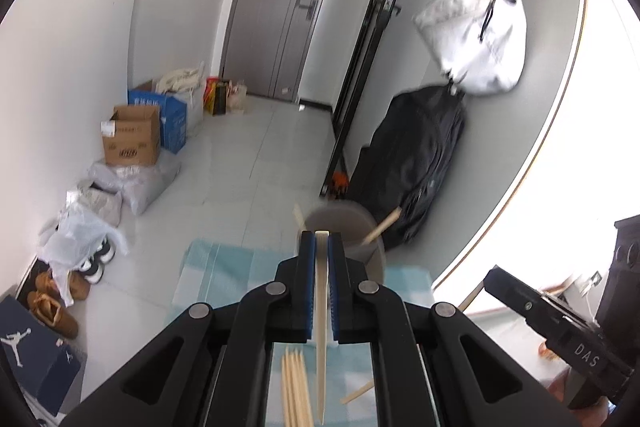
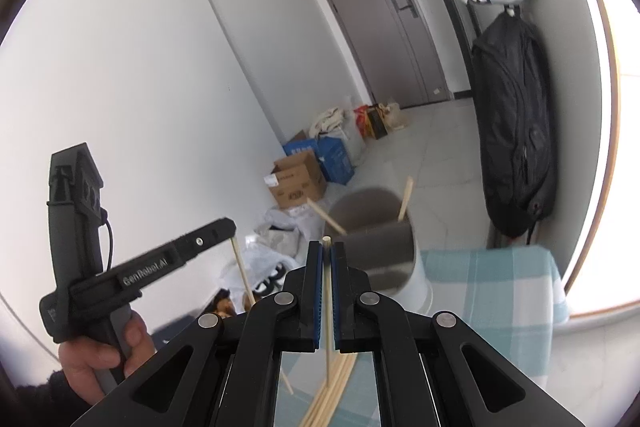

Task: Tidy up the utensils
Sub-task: 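Lift the chopstick with the right gripper over the utensil holder, then drop the chopstick into the holder by opening the right gripper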

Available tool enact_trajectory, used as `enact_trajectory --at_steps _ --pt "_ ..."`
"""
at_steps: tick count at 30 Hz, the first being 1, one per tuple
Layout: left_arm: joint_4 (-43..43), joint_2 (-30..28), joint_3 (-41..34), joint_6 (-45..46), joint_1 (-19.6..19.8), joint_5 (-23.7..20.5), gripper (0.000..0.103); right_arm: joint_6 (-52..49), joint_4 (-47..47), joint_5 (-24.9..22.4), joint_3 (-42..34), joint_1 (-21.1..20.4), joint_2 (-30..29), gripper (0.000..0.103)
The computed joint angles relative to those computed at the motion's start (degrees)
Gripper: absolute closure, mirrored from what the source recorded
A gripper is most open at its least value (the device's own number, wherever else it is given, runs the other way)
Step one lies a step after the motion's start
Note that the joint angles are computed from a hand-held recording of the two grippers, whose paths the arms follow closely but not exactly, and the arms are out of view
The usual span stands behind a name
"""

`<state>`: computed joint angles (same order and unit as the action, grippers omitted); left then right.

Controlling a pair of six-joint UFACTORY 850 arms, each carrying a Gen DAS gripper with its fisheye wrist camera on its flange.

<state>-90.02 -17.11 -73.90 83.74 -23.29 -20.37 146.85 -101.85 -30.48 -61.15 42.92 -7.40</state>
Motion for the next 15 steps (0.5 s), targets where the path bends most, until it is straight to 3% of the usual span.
enact_trajectory --at_steps 15 --pt "-0.8 -5.6 -13.6 -2.0 -1.3 1.0 0.101 -19.0 8.6 4.0 -10.6 -7.1 -0.8 0.100"
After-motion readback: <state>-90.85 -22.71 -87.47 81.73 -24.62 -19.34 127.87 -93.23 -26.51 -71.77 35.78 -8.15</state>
